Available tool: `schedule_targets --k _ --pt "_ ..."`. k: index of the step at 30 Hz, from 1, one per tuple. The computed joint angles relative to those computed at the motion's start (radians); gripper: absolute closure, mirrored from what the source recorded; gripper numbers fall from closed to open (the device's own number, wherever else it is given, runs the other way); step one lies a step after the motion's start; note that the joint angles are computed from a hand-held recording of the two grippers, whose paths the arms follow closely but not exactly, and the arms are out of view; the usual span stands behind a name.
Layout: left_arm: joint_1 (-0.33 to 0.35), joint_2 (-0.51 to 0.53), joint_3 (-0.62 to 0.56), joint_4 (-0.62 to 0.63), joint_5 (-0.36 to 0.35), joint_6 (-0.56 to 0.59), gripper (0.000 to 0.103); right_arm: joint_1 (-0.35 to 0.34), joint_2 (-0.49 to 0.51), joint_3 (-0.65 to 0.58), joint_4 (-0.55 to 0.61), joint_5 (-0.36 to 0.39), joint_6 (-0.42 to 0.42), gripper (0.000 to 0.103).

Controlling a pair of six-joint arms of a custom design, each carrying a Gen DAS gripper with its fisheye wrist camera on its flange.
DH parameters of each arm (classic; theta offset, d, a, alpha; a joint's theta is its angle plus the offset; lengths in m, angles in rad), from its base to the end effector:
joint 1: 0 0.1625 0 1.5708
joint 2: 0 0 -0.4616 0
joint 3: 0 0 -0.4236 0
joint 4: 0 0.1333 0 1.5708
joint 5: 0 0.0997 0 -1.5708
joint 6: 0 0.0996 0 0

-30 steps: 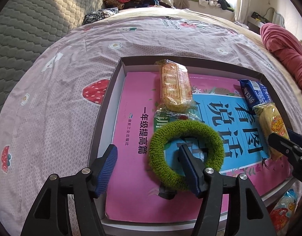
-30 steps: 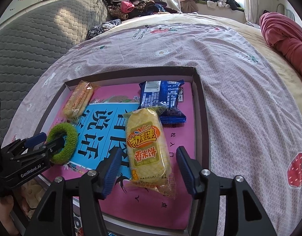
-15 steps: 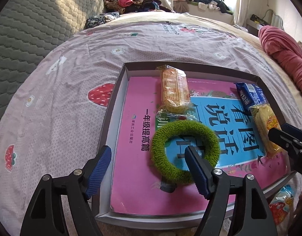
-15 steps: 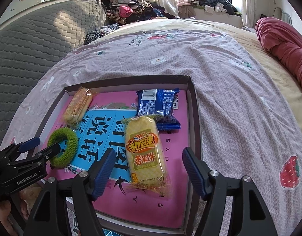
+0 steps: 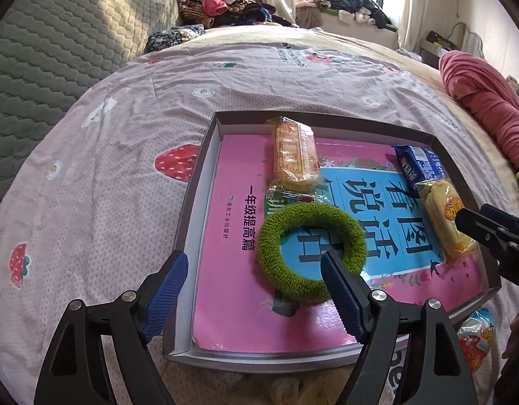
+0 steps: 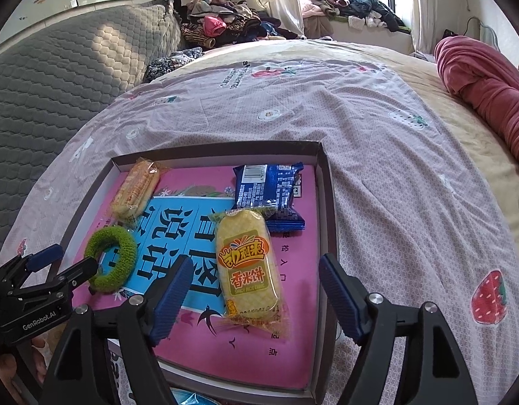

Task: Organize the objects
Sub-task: 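Withdraw both grippers from the tray toward the scrunchie and walnuts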

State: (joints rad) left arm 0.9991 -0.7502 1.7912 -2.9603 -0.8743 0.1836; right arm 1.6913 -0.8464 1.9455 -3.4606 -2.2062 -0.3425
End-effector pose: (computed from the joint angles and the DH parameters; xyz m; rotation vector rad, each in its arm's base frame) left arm -0.1975 -0.6715 0.0739 0.7608 2.3440 -0.5970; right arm 0.1488 -0.6120 0.1453 0.2201 -2.3073 0.8687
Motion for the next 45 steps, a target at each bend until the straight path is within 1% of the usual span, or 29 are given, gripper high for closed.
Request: schedule_targets --k 9,13,19,29,30,33,36,41,45 --pt "-0.008 -0.031 0.033 -0.034 -0.009 0.005 0.02 0.011 0.002 0.001 -0.034 -0.02 -0.008 0.023" --pt "-0.012 -0.046 0.053 -0.047 -0.01 0.01 0.02 0.019 -0.001 0.006 -0.064 -0.02 -0.018 0.019" --pt "-0.016 -0.076 0.09 -0.057 -0.011 0.007 0.02 0.03 -0.006 0.012 -0.073 -0.022 -0.028 0.019" --pt "-0.045 -0.158 0.197 -0.061 -0.005 -0.007 0.02 0.088 -0.042 0.056 -0.123 -0.035 -0.056 0.018" --pt "-0.049 -0.168 0.208 -0.059 -0.007 -0.007 0.02 0.093 -0.046 0.061 -0.121 -0.039 -0.054 0.017" --pt "-0.063 -0.192 0.239 -0.05 -0.001 -0.013 0.02 0.11 -0.064 0.085 -0.125 -0.047 -0.043 0.016" --pt "-0.082 -0.221 0.274 -0.039 -0.01 -0.024 0.02 0.127 -0.08 0.108 -0.122 -0.066 -0.032 0.016" --pt "-0.117 -0.27 0.332 -0.023 -0.013 -0.041 0.02 0.143 -0.107 0.196 -0.154 -0.1 -0.003 0.015" --pt "-0.126 -0.295 0.355 -0.016 -0.002 -0.055 0.02 0.138 -0.115 0.273 -0.192 -0.109 0.016 0.015"
